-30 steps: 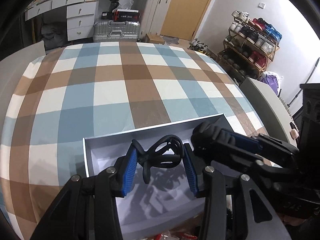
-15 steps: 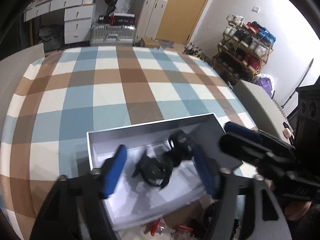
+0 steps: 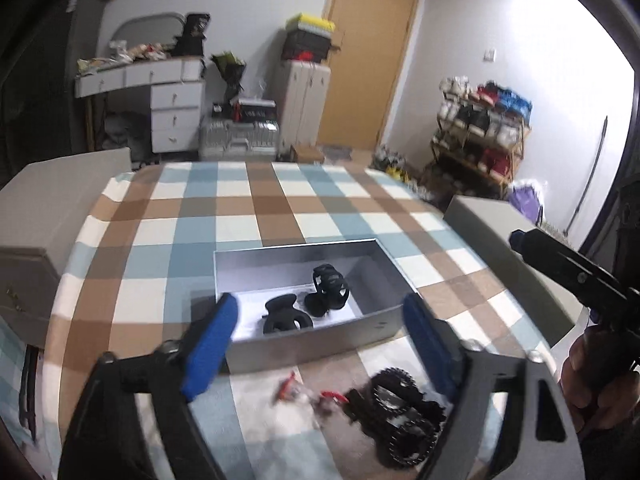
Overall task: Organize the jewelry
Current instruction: 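Withdraw both open tools from the grey box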
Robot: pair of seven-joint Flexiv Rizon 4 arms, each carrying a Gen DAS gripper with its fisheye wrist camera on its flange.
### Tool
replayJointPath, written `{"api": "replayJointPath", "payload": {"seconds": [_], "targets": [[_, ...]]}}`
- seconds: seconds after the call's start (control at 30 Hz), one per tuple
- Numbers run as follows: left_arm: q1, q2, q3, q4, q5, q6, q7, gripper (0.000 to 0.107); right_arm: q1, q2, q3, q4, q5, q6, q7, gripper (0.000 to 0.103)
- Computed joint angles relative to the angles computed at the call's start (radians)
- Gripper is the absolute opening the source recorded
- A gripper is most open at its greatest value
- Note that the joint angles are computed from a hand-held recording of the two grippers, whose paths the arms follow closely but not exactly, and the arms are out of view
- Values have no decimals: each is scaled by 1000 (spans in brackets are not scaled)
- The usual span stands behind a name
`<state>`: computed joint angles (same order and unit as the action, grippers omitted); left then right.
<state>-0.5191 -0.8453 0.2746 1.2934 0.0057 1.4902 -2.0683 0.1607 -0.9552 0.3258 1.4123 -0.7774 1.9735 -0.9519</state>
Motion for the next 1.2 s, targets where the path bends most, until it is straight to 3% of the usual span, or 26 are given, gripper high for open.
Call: {"api": "replayJointPath", "payload": {"seconds": [0.1,0.23,0.3,0.4,0.57,0.7,0.83,0.97,1.07,1.2], "targets": [[-58,-4,76,7,20,3,-39,86,85,69,-127,96,126,120,-69,103],[-131,-6,178,27,66,27,-110,89,134,119,-191,196,203,191,-135,103],[-147,-5,196,45,74,59,-129,102,135,136,-200,237,196,197,-166,103],[-192,-6,249,73,69,72,-148,102,105,155,-182,293,140,175,-192,103],[-201,3,256,108,48,35,-180,102,122,161,-191,362,192,143,-235,103],[-256,8,316,130,67,-20,-257,102,114,144,-170,385,192,85,-250,103],[-237,32,277,141,106,-66,-281,102,200,136,-237,399,285,54,-341,102],[-267,47,314,155,179,-69,-342,102,169,112,-182,394,280,21,-381,102],[-250,64,291,163,209,-78,-368,102,217,103,-222,385,331,19,-419,100],[-203,87,232,169,236,-93,-390,102,226,90,-219,358,354,-36,-441,80]]}}
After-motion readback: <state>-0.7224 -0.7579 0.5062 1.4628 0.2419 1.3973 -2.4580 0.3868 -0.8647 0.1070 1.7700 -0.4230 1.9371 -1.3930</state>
